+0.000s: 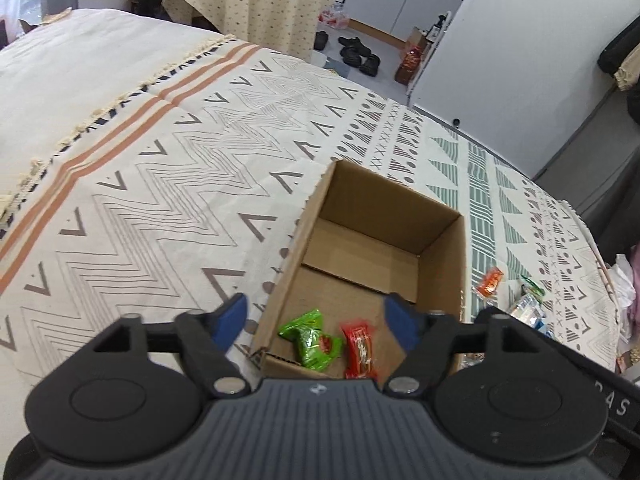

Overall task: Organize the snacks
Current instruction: 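Carry both snacks to the cardboard box and open both tools to drop them, then move both tools back over the snack pile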

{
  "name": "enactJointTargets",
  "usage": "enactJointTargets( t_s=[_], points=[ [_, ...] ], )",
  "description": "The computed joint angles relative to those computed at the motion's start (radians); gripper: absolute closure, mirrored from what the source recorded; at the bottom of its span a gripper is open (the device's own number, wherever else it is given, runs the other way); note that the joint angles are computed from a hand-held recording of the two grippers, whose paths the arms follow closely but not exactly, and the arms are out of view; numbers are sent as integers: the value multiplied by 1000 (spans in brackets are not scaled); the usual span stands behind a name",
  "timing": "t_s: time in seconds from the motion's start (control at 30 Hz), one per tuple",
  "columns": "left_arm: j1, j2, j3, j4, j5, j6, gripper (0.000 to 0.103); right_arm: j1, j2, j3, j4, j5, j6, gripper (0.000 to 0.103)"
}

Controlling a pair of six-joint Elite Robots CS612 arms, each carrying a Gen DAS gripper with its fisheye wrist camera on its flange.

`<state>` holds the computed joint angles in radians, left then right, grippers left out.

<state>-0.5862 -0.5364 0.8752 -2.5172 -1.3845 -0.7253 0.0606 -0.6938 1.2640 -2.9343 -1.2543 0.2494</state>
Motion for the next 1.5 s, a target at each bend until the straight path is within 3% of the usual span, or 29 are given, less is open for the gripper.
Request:
enactJointTargets(
  t_s=[0.17, 0.37, 0.9, 1.5],
  points=[
    [-4, -6, 7, 11, -8, -21, 19, -4, -18, 28, 0, -38, -6, 46],
    [-19, -14, 16, -5, -3, 2, 14, -20, -50, 84, -34, -79, 10, 33],
    [-68, 3, -30, 17, -27, 52, 12, -70, -121, 220, -125, -146, 65, 16],
    [-110, 69, -147, 63, -80, 118, 13, -138, -153, 323, -180, -145, 112, 16]
  ],
)
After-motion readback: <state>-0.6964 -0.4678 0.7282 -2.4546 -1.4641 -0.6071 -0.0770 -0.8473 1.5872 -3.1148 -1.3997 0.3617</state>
